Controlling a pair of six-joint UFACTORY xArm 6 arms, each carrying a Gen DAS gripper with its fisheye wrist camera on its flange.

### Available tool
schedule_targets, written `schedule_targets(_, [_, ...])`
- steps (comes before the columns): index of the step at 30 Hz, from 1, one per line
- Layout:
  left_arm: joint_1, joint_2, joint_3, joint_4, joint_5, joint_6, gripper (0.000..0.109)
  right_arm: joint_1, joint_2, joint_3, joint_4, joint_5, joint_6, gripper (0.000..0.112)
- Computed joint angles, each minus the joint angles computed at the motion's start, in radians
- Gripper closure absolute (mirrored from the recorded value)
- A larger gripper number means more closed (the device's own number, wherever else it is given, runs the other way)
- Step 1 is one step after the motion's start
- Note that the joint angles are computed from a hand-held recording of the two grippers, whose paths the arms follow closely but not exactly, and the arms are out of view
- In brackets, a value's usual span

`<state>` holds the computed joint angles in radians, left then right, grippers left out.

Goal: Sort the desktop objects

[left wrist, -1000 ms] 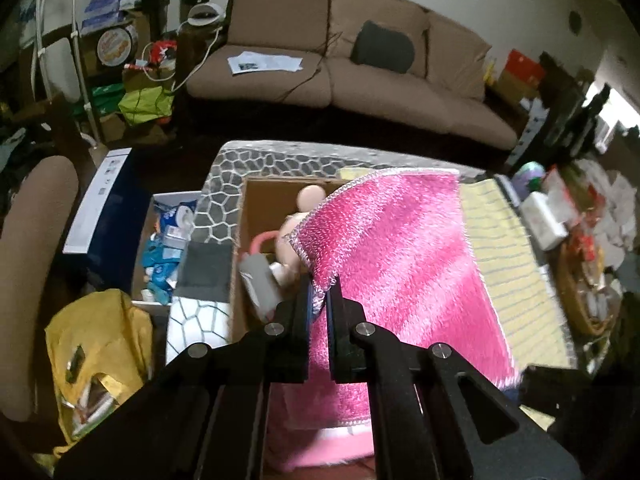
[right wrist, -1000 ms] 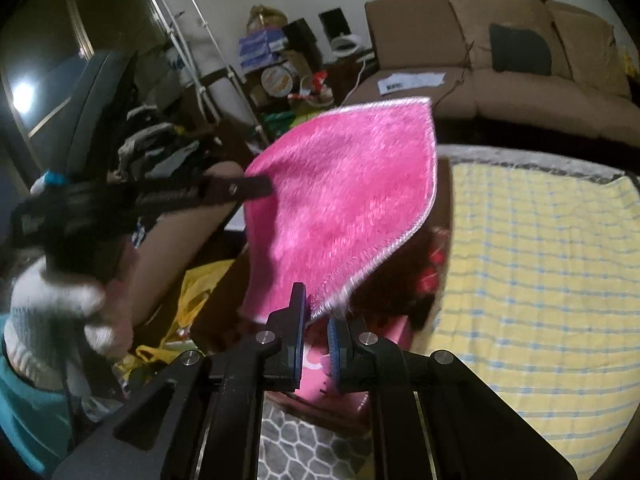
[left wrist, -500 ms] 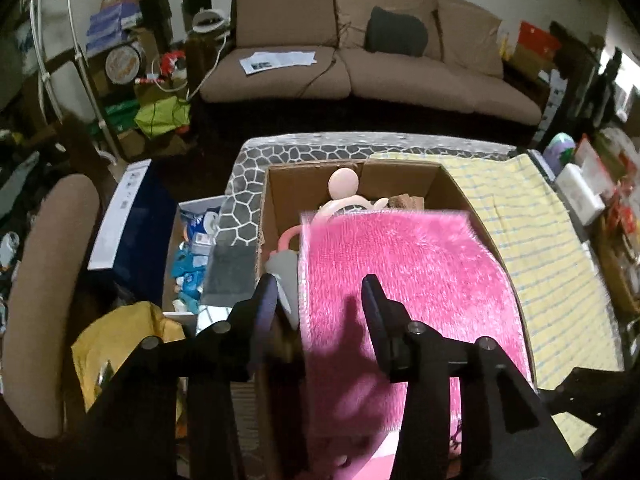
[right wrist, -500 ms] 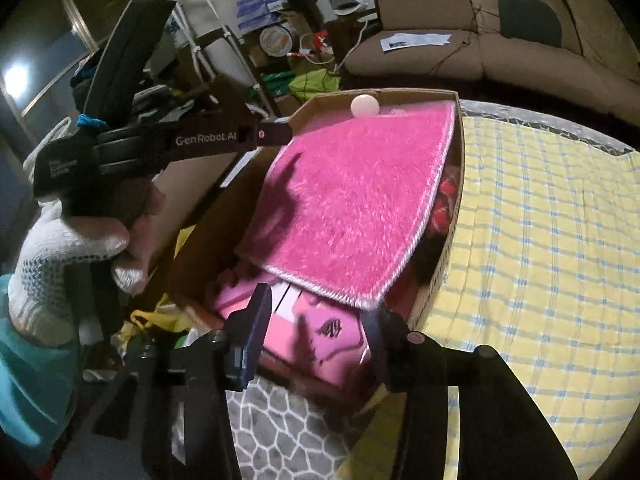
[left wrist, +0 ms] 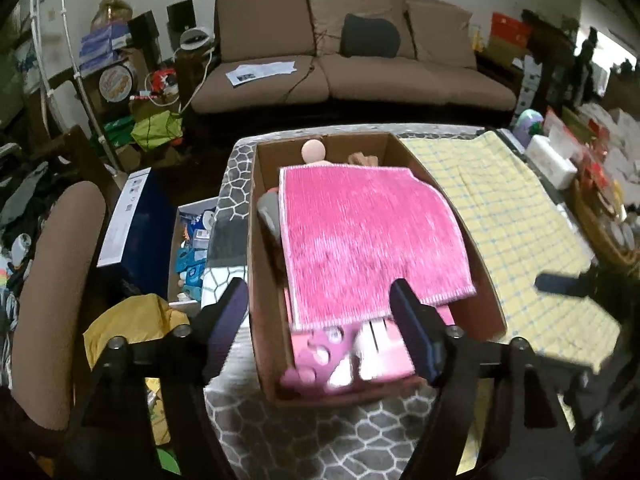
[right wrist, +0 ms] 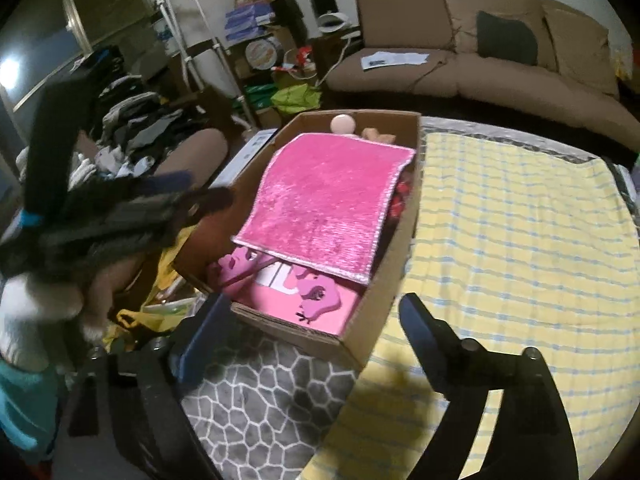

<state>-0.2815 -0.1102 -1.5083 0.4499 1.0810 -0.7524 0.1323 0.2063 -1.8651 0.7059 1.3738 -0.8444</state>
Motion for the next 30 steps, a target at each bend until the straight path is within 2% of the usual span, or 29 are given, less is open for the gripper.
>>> schedule_targets(1, [-0.008,-0.019,0.022,-0.002,-0.008,-0.016,0.031,-0.002,-0.004,0.004,-0.005,-0.006,-0.001,0.011])
schedule_targets(2, [-0.012,-0.034,0.041,-0.007,-0.017,-0.029,0.027,-0.002,-0.013,0.015,-0.009,-0.015,-0.006,0.009])
schedule_targets(10, [-0.102,-0.111,0.135,0.065,-0.005,-0.168,0.006,-0.025,-0.105,0.133,-0.008,-0.1,-0.05,0.01])
schedule_targets(16, [-0.173,-0.137,0.197,0.131,-0.016,-0.302,0.006,-0.046,-0.158,0.215,-0.007,-0.169,-0.073,0.01])
schedule_targets(24, [-0.22,-0.122,0.226,0.152,-0.029,-0.422,0.006,-0.077,-0.202,0.307,-0.008,-0.234,-0.11,0.01])
schedule_targets(30, [-0.247,-0.098,0.224,0.176,-0.016,-0.455,0.006,-0.099,-0.223,0.366,0.007,-0.29,-0.148,0.01])
